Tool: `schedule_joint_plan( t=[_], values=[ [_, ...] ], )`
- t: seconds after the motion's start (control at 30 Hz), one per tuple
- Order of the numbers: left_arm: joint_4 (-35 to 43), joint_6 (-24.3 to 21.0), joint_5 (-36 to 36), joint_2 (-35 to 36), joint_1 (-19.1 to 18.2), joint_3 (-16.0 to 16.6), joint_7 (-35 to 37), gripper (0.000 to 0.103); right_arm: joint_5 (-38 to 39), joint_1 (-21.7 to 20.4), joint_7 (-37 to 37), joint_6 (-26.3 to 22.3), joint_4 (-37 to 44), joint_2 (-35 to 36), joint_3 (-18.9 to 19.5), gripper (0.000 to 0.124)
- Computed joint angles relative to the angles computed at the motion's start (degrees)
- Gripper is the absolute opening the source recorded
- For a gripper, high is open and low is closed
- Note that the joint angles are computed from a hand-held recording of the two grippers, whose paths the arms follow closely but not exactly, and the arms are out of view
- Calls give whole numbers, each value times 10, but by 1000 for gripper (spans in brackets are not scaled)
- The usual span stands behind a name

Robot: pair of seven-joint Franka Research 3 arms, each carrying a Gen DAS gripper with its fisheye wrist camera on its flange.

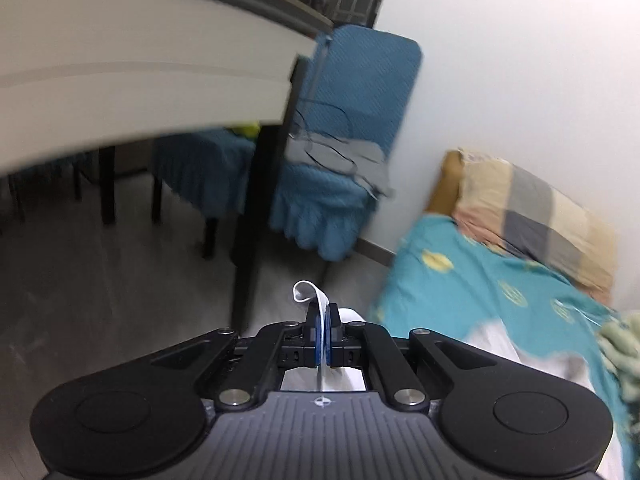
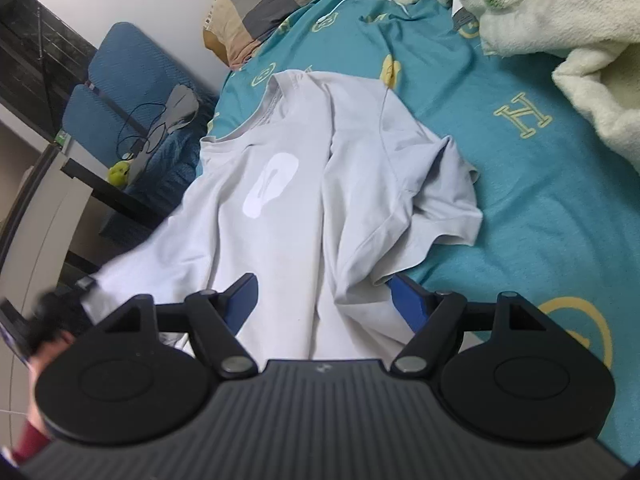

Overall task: Fold clothes
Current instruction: 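Grasp the T-shirt hem with the left gripper and pull it straight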

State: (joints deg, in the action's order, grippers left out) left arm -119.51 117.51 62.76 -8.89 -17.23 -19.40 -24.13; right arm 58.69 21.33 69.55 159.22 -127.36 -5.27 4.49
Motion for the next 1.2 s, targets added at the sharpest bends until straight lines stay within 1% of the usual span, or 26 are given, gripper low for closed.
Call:
schedule_joint_plan(
  t=[0.07, 0.2, 0.27, 0.3, 0.4, 0.47, 0.5, 0.53, 0.6, 0.63, 0.67, 0.73, 0.83, 0.87, 1.0, 1.1, 1.2],
  values=[
    [26, -7, -13, 9, 13, 16, 36, 2, -9, -1, 8, 8, 2, 4, 1, 75],
    [100, -70, -31, 71, 28, 34, 134, 2, -48, -3, 41, 49, 5, 17, 7, 75],
    [121, -86, -43, 104, 28, 46, 172, 2, -67, -4, 58, 71, 6, 24, 9, 75],
    [121, -76, -50, 115, 29, 52, 174, 2, -74, -4, 64, 81, 6, 28, 9, 75],
    [91, -5, -65, 123, 29, 66, 140, 7, -97, -6, 85, 110, 8, 39, 11, 75],
    [84, 13, -78, 129, 23, 66, 131, 22, -122, -8, 102, 128, 6, 42, 12, 75],
    [79, 19, -90, 127, 20, 64, 130, 26, -121, -8, 100, 130, 7, 44, 12, 75],
    [71, 26, -102, 122, 16, 62, 129, 33, -117, -8, 94, 131, 8, 45, 12, 75],
    [30, 52, -132, 82, 6, 52, 123, 40, -109, -9, 82, 132, 12, 48, 12, 75],
    [12, 63, -149, 62, 1, 46, 122, 47, -97, -9, 70, 131, 13, 47, 13, 75],
    [-3, 61, -178, 42, -6, 38, 131, 49, -85, -8, 56, 129, 14, 47, 13, 75],
    [-26, 55, -238, 4, -23, 20, 149, 50, -58, -7, 31, 123, 16, 44, 14, 75],
    [-59, 41, -379, -57, -62, 1, 186, 53, -14, -4, -7, 114, 14, 32, 12, 75],
    [-74, 39, -424, -82, -77, -4, 183, 54, -1, -2, -17, 112, 12, 26, 11, 75],
    [-70, 11, -564, -116, -129, -30, 156, 54, 47, 6, -55, 99, -4, -6, 2, 75],
    [-23, -42, -601, -96, -160, -50, 174, 54, 48, 11, -49, 92, -28, -40, -3, 75],
    [10, -65, -626, -71, -178, -59, 183, 54, 42, 18, -38, 86, -56, -76, -11, 75]
  ],
)
